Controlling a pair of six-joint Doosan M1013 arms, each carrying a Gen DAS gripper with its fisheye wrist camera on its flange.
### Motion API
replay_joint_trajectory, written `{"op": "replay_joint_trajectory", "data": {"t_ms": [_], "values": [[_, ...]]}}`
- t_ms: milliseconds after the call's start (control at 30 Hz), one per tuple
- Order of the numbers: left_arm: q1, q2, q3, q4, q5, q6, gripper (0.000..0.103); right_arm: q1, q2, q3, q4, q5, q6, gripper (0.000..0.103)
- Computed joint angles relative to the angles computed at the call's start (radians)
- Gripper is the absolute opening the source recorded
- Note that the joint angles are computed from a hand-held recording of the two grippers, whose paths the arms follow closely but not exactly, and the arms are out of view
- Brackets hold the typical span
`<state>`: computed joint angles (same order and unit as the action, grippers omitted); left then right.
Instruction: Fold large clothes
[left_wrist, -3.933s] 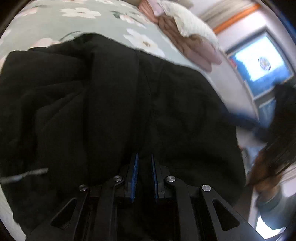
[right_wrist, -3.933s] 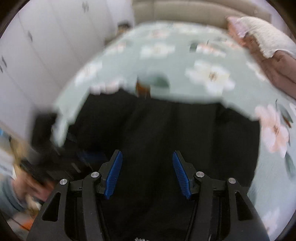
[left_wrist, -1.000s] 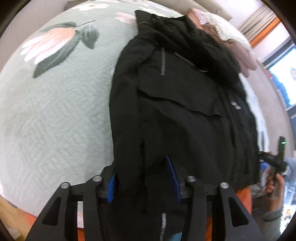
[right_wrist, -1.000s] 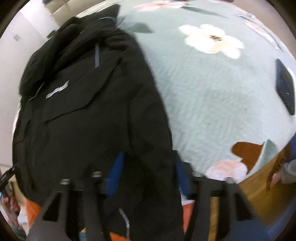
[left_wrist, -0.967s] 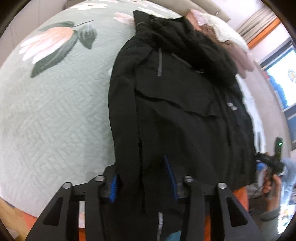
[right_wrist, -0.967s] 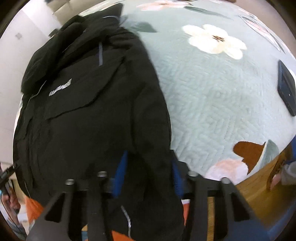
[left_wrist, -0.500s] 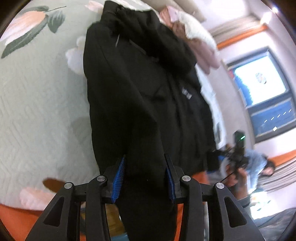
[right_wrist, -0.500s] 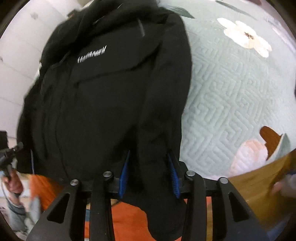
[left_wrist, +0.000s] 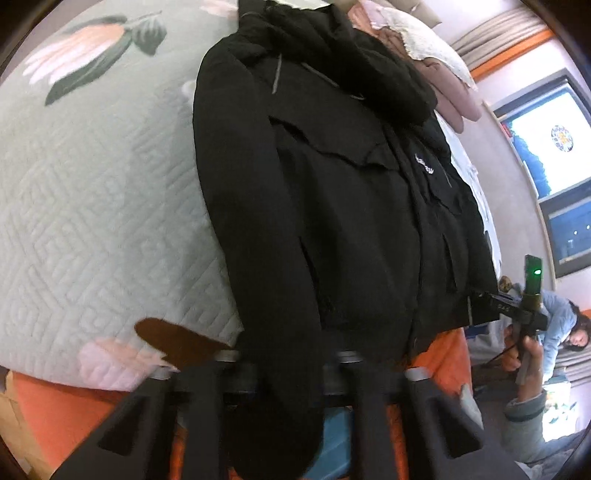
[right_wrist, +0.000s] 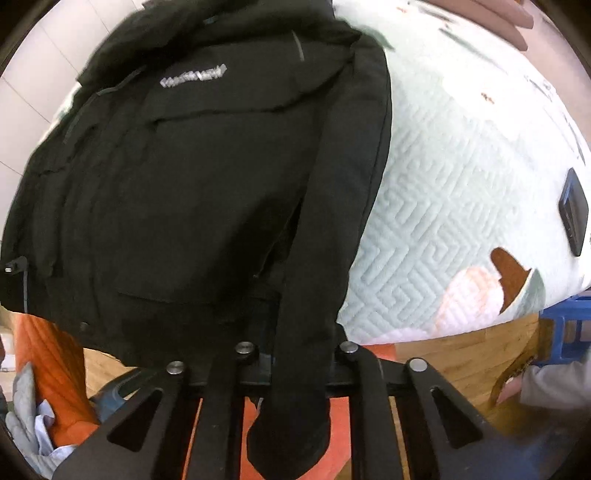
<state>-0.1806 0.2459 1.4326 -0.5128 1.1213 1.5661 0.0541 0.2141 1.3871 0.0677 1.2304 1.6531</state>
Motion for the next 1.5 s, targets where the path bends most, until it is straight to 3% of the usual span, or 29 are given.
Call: {"op": "replay_joint_trajectory", "data": {"t_ms": [167,300,500,633,733,767,833,933,1033,1100,1167,1233,1367,1500], "values": [[0.029,-0.026,-0.002,-0.137,-0.065,0.061,0.012,-0.064,-0.045,-0.024,0.146,-0.012,-0.057,0.013],[0.070,-0.016,-0.045,-0.304,-0.112,0.159,0.013,-0.099,-0.034,-0.111,0.254,-0.016,-0.101,0.013],[0.114,0.099,-0.258,-0.463,-0.098,0.198,0.018,-0.168,0.024,-0.264,0.383,-0.064,-0.101,0.014],[0.104,0.194,-0.434,-0.402,-0.144,0.154,0.022,-0.144,0.111,-0.411,0.320,-0.081,-0.027,0.015],[0.096,0.284,-0.574,-0.337,-0.192,0.052,0.023,-0.116,0.199,-0.535,0.250,-0.103,0.073,0.023],[0.094,0.318,-0.624,-0.304,-0.196,0.014,0.024,-0.104,0.238,-0.587,0.206,-0.104,0.099,0.030],[0.084,0.398,-0.734,-0.239,-0.184,-0.105,0.025,-0.085,0.319,-0.687,0.127,-0.071,0.136,0.031],[0.083,0.482,-0.817,-0.188,-0.163,-0.246,0.026,-0.061,0.433,-0.814,0.090,0.005,0.173,0.033],[0.071,0.599,-0.956,-0.070,-0.053,-0.390,0.026,-0.050,0.542,-0.929,0.071,0.106,0.223,0.035],[0.063,0.633,-0.983,-0.025,-0.028,-0.417,0.028,-0.040,0.603,-0.995,0.042,0.136,0.244,0.040],[0.053,0.614,-0.914,-0.002,-0.112,-0.367,0.028,-0.041,0.615,-0.975,0.030,0.099,0.248,0.041],[0.040,0.604,-0.893,0.045,-0.149,-0.316,0.028,-0.043,0.602,-0.928,0.031,0.043,0.270,0.042],[0.028,0.597,-0.887,0.091,-0.157,-0.259,0.028,-0.032,0.593,-0.896,-0.005,-0.001,0.270,0.043],[0.046,0.593,-0.923,0.061,-0.080,-0.229,0.028,-0.043,0.571,-0.892,0.037,0.018,0.211,0.046]]}}
